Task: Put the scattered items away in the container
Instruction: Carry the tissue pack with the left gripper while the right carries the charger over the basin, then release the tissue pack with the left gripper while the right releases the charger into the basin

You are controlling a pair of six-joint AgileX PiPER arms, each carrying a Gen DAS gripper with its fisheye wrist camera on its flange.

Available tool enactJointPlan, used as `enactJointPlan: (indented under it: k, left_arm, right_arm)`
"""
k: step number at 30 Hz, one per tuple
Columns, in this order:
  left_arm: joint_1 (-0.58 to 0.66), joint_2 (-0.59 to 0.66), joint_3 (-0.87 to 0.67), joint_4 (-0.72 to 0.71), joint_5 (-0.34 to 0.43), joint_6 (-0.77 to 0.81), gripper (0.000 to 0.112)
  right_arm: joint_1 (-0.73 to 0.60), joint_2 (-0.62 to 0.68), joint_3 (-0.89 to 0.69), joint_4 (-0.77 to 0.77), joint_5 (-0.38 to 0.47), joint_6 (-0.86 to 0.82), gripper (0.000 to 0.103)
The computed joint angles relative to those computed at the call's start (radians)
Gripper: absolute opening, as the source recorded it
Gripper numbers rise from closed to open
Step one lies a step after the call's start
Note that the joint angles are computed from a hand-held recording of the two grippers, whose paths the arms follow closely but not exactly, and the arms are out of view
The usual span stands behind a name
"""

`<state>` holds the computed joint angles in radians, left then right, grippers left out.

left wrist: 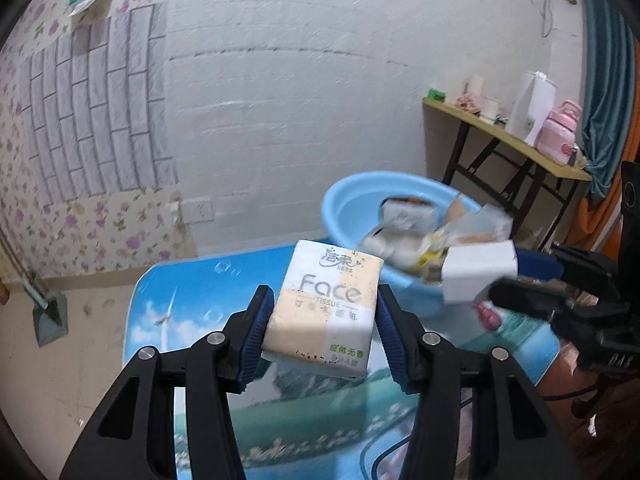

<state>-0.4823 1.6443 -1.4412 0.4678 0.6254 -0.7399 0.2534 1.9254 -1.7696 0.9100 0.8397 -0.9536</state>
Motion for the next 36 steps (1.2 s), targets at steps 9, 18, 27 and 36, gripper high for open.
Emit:
enactJointPlan:
  k: [9,18,27,36]
  left_arm:
    - [-0.039,0.170,-0.288,-0.133,0.053,0.164,0.050]
    - [-0.071,0.393,-0.628,-0.243,0.183,0.314,0.050]
    - [-0.087,0.632,-1.012,-0.319,0.362,0.421,0.052]
    - [-0.101,0.625,-1.004,-0.300,0.361,0.438,0.061]
  right_arm:
    - [-0.119,0.003,-0.052,-0.010,-0.065,0.055,0.037]
    - [-0.173,0.067,-0.113,-0.081,-0.098,0.129,0.037]
    - [-0.196,0.183,-0.233,-0.109,-0.068,0.193,0.037]
    - [-0.198,0.254,-0.297,-0.093,-0.049,0.207,0.039]
